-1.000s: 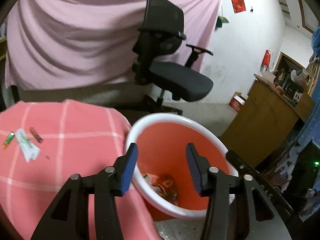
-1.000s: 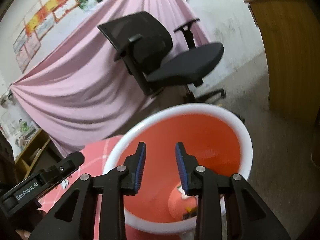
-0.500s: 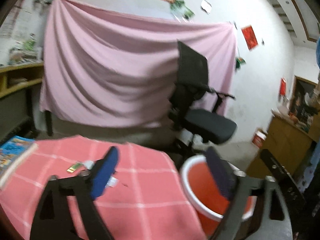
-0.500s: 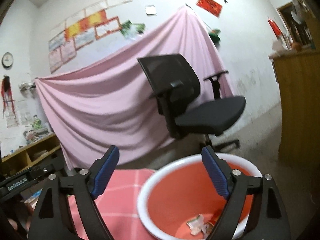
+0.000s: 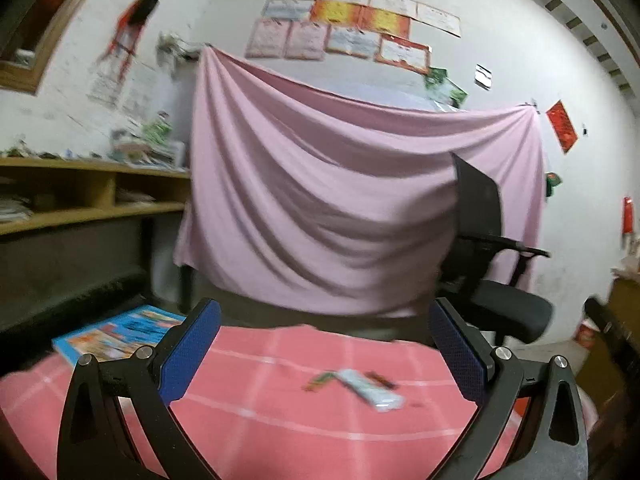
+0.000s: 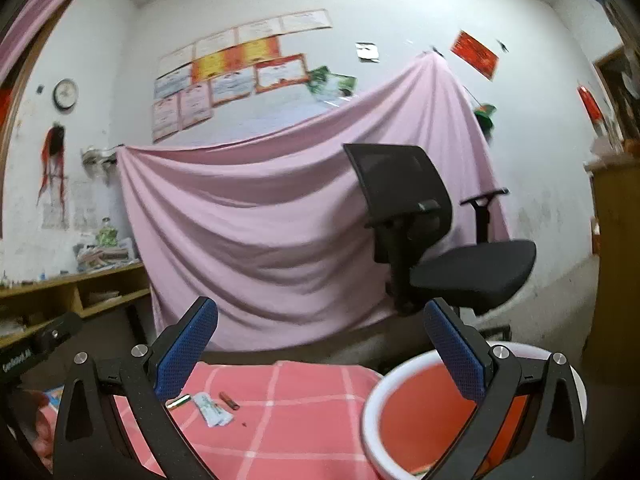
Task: Collect trash
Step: 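Move both tools back over the table toward the two batteries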
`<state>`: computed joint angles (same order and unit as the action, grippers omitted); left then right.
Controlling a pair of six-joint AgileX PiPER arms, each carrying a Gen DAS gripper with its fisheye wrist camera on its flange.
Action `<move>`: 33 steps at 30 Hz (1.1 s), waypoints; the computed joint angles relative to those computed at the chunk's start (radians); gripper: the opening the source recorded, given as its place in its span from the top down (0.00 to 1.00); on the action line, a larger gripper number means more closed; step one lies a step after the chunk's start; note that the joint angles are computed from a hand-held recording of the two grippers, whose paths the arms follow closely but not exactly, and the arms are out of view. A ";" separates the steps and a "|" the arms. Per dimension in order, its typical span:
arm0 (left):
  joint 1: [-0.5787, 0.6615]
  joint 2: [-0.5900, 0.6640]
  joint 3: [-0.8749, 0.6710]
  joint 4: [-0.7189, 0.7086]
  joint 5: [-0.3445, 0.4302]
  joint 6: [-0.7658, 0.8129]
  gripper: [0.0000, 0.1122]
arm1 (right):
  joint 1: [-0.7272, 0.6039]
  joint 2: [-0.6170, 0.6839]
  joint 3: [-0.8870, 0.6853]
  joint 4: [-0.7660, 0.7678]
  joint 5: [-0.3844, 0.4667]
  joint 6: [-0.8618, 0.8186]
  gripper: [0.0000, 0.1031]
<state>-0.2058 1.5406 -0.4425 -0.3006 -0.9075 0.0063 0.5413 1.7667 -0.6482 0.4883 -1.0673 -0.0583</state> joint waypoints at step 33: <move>0.220 0.396 -0.563 0.481 0.515 -0.202 0.10 | -0.085 0.370 -0.733 -0.051 0.895 -0.219 0.31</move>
